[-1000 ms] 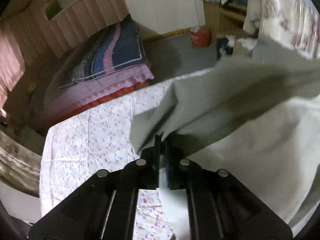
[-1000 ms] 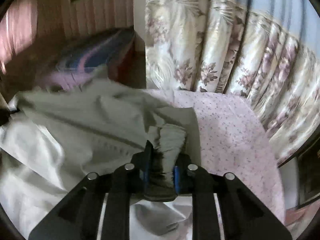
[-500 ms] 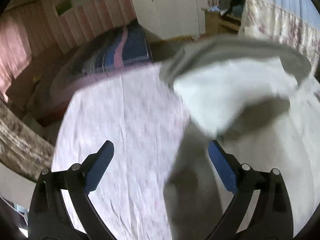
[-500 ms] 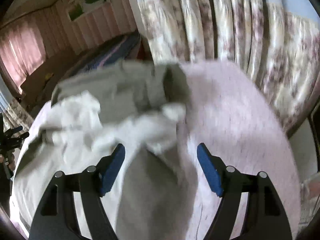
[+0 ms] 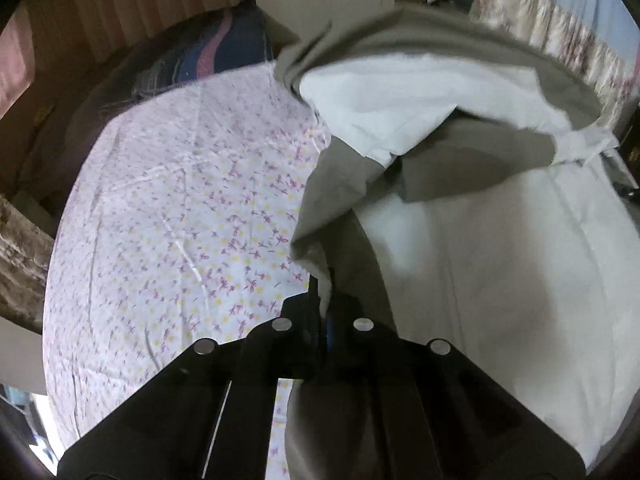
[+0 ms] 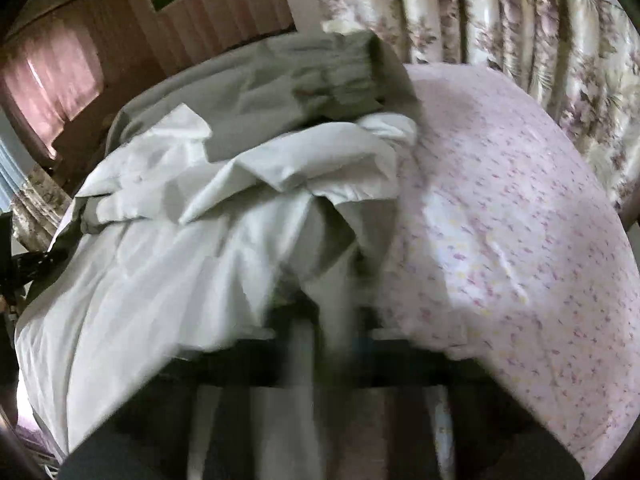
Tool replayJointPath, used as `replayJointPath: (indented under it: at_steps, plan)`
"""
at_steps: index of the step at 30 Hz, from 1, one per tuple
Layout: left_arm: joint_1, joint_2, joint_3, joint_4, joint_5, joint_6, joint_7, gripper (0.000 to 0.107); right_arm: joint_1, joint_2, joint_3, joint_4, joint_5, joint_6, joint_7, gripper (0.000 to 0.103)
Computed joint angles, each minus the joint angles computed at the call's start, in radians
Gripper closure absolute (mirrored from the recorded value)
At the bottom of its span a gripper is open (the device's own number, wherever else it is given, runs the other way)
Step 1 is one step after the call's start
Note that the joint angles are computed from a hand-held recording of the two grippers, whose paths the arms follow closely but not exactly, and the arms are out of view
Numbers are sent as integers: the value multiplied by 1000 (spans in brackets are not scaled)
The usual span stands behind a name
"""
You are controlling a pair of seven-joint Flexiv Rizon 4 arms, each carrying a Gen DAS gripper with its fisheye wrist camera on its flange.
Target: Fold large clothes
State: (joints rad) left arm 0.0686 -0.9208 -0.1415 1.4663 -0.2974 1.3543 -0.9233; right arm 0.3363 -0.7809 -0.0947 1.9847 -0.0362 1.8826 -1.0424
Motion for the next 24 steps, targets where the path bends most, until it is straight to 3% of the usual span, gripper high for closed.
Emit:
replayJointPath:
  at_steps: [4,6,8,11,13,17,18,19,20,21,22,24]
  plan:
    - [165,99,-193,220,-57,146,58,107,5,8,26,-27,-37,30,-41,99]
    - [294,141,-327,340,-42,214,51,107,0,24,49,-44,-67,38,-69,100]
    - [362,182,-383,445,-65,268,66,107,20,42,36,-58,-85,13,-95,100]
    - [292,204,-262,486,-19,293,15,106,80,62,-40,-61,-83,-81,-112,100]
    - [192,189,-133,460,19,291,-28,102,146,59,-123,-50,-84,-170,-100,100]
    - [79,166,-2,407,47,299,-62,89,144,48,-136,-21,-127,-248,-73,95]
    - [43,166,37,395,53,303,-77,80,133,52,-125,-9,-131,-226,-69,92]
    - [29,172,54,391,63,308,-84,61,124,63,-117,8,-129,-202,-63,90]
    - [33,180,51,395,73,315,-86,52,87,84,-85,18,-124,-181,-66,88]
    - [20,185,61,385,79,318,-92,38,66,99,-68,31,-119,-149,-68,82]
    - [18,195,69,385,90,331,-92,33,55,114,-63,43,-111,-111,-72,65]
    - [75,213,15,379,106,325,-78,26,101,128,-130,50,-69,-35,-84,44]
